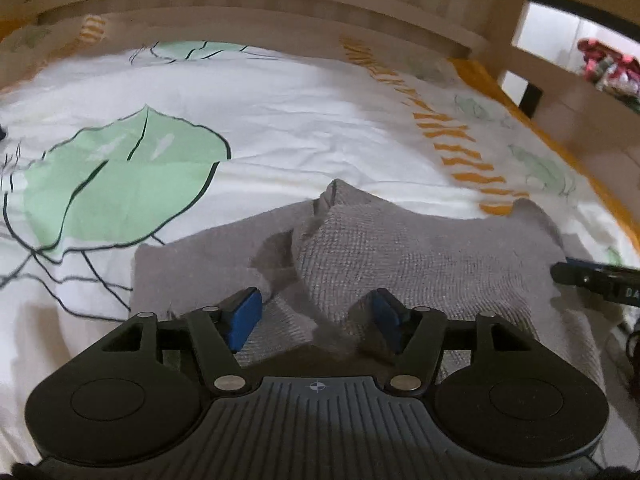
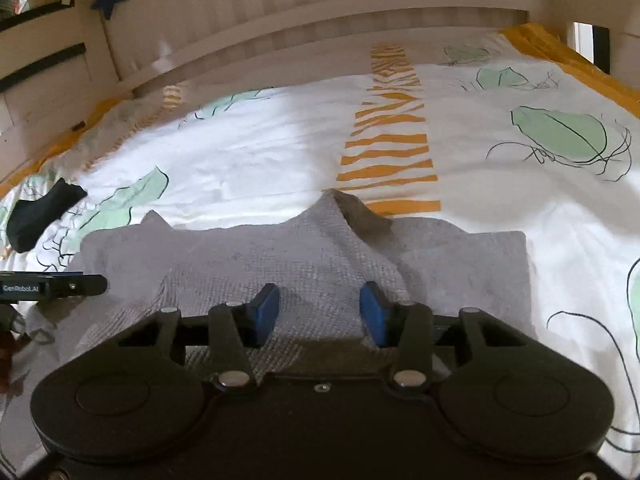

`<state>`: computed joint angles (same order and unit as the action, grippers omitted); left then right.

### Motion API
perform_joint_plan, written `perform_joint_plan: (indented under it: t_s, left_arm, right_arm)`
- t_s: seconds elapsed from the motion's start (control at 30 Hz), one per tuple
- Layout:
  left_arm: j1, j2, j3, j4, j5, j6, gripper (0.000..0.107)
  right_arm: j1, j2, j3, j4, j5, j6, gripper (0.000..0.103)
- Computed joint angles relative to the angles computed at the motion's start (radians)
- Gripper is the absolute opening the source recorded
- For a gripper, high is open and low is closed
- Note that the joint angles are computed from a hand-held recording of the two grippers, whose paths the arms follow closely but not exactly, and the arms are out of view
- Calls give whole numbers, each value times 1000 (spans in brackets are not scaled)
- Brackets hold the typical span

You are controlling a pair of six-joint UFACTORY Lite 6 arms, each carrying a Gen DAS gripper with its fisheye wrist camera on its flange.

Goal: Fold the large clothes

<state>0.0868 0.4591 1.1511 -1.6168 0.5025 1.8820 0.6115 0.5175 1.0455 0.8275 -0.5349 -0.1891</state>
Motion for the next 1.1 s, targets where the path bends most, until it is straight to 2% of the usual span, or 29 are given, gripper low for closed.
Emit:
perform_joint_plan:
  t_s: [0.07,0.13,0.27,0.33,0.4,0.57,0.8,0.97,1.1]
  left_arm:
    - [-3,-25,-23,-13,-8,19,62]
    - [1,-41,-37,-6,-5,9,65]
    - [-13,-106,-61,10,-29,-42,85]
    - [17,-198,-138,-24,0,-21,91]
    - [48,-283,-196,23,32,-79,99]
    - [163,-583,-397,174,96,-219,103]
    - [445,-929,-619,476,354,-395,103]
    - [744,-1103,-724,647,613,-295,103]
    - [982,-1140,-764,741,778,-177,103]
  right_arm:
    - [18,5,22,61,5,-72,56]
    - [21,13,32,44,4,-57,64]
    - [59,-59,-21,66,-14,-15,75]
    - [83,-111,-58,81,-25,17,84]
    - [103,-171,-101,104,-14,33,90]
    - [228,-338,-225,342,-44,-48,99]
    - [523,-519,-323,837,-181,-275,102]
    - [755,-578,-345,1082,-322,-336,102]
    - [899,-582,-336,1246,-401,-291,102]
